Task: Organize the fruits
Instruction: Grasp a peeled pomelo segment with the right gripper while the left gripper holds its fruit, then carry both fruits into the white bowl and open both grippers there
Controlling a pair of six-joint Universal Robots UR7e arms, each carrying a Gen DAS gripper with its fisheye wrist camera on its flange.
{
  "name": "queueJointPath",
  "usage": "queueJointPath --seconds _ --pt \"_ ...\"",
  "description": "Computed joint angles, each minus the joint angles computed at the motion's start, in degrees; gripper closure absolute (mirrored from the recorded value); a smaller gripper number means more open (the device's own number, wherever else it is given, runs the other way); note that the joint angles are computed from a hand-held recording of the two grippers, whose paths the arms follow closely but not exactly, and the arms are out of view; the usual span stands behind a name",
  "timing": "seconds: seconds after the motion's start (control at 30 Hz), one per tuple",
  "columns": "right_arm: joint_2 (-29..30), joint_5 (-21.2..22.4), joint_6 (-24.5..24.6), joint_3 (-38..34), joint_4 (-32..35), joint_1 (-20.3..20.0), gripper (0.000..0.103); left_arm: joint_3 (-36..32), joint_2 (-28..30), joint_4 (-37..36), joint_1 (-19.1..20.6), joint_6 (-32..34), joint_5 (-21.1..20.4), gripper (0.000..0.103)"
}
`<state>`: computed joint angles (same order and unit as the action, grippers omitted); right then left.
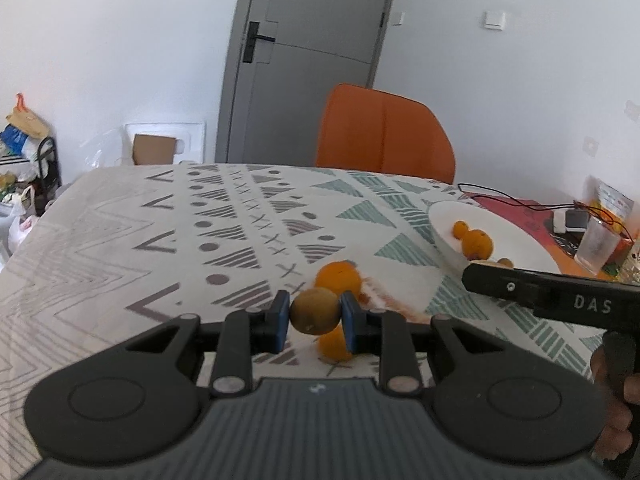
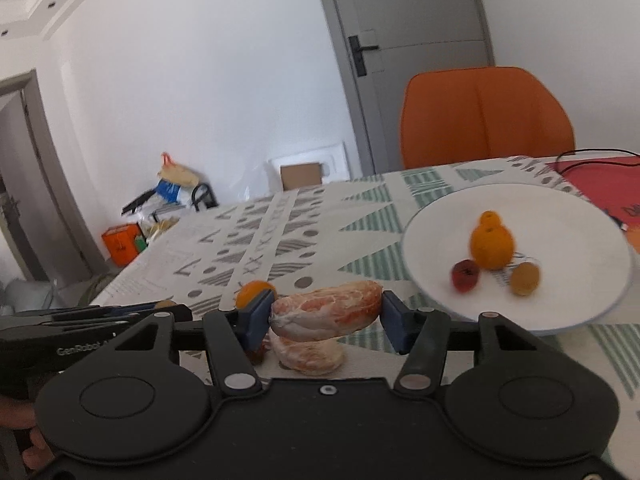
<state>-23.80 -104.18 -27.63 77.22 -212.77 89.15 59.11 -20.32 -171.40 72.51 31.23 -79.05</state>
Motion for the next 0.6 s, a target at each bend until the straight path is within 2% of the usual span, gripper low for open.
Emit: queueJointPath --seconds 0.3,0.6 --pt "-2.55 0.43 -0.61 4.18 -5.54 -0.76 0.048 1.07 0.47 -1.40 -1.73 0.55 -0.12 0.078" --pt "-4.92 -0.14 -1.00 7.97 -10.16 -1.99 0.048 0.66 1.72 -1.28 -3.14 1.44 -2.05 0.078"
